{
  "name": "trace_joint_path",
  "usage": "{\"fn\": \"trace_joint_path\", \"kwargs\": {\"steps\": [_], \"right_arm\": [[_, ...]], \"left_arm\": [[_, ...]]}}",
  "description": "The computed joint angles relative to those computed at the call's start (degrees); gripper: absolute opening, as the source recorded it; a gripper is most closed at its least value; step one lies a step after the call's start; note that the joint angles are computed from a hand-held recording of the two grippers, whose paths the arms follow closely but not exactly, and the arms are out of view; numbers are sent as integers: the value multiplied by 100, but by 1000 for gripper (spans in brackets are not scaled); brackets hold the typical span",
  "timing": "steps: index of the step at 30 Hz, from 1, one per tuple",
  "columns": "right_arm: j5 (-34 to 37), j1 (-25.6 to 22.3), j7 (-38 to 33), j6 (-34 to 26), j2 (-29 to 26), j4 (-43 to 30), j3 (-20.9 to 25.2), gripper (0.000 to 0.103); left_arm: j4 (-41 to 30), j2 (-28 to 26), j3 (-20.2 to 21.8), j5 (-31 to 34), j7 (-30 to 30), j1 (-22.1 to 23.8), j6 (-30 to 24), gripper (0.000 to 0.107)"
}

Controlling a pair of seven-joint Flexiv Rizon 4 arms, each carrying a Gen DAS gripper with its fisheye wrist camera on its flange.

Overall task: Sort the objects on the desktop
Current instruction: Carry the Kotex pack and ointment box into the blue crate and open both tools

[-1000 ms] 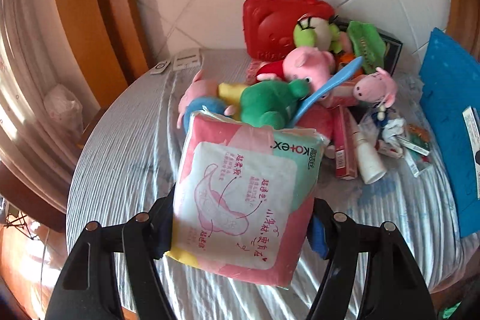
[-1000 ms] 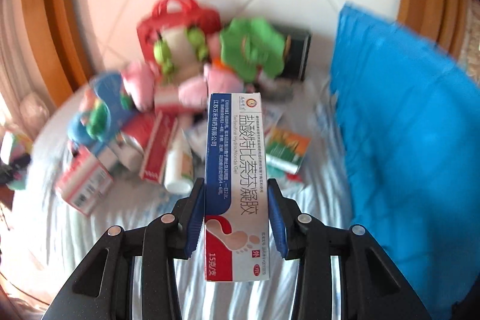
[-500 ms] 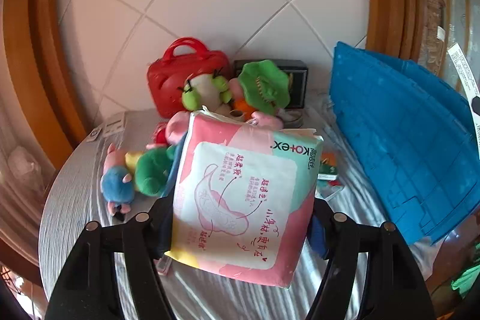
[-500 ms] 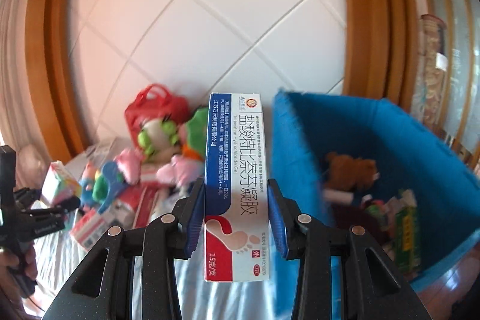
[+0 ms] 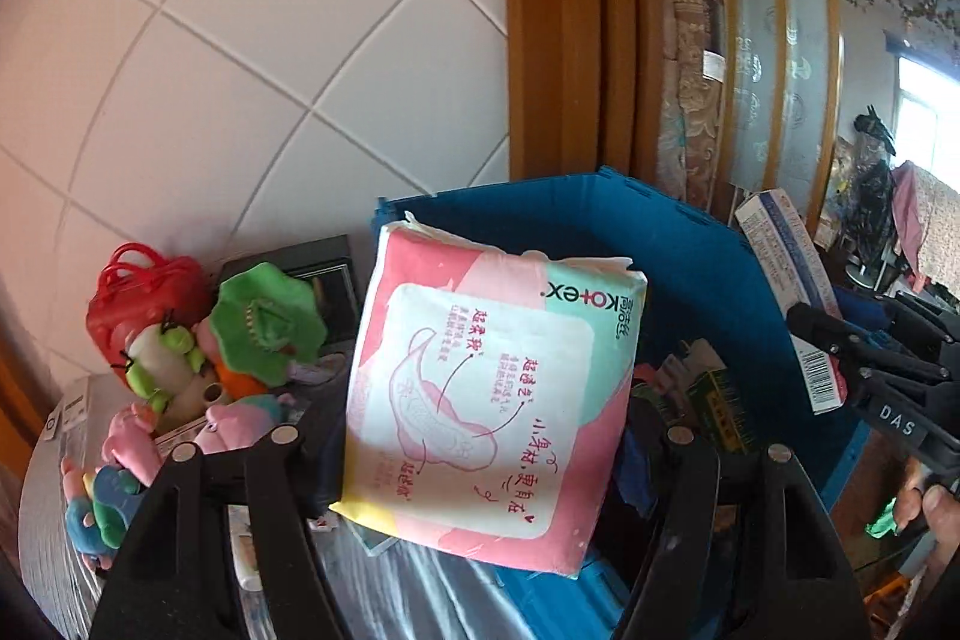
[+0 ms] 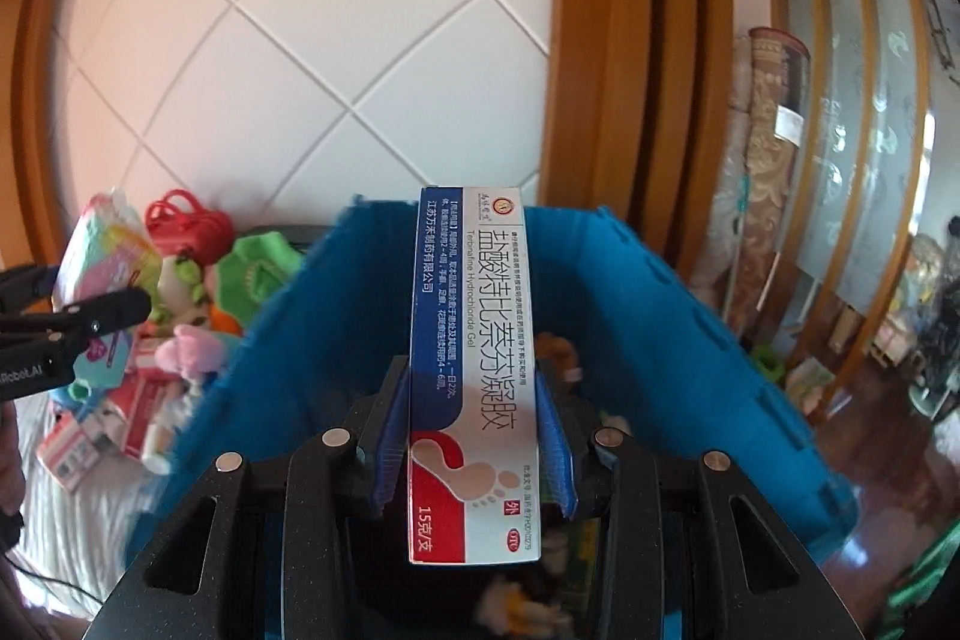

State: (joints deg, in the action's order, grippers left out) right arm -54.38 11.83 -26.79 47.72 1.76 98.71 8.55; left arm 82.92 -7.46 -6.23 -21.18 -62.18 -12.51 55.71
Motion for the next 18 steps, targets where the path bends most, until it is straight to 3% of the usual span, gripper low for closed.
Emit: {"fn": "trace_joint_path", "kwargs": {"steps": [5,10,18], "right_arm": [[623,-254,-690,114,44,82,-184,38],[1033,-460,-1081,257,58,186,-261,38],[1400,-559,-1345,111,-36,103,-305,38]], "left_arm": [[-781,-473,-80,946,-832,-384,-489,69],[-1202,-772,-61,1507,-1293,-691,-829,69],[-1565,-1025,15,1943,-1682,-917,-1263,69]]}}
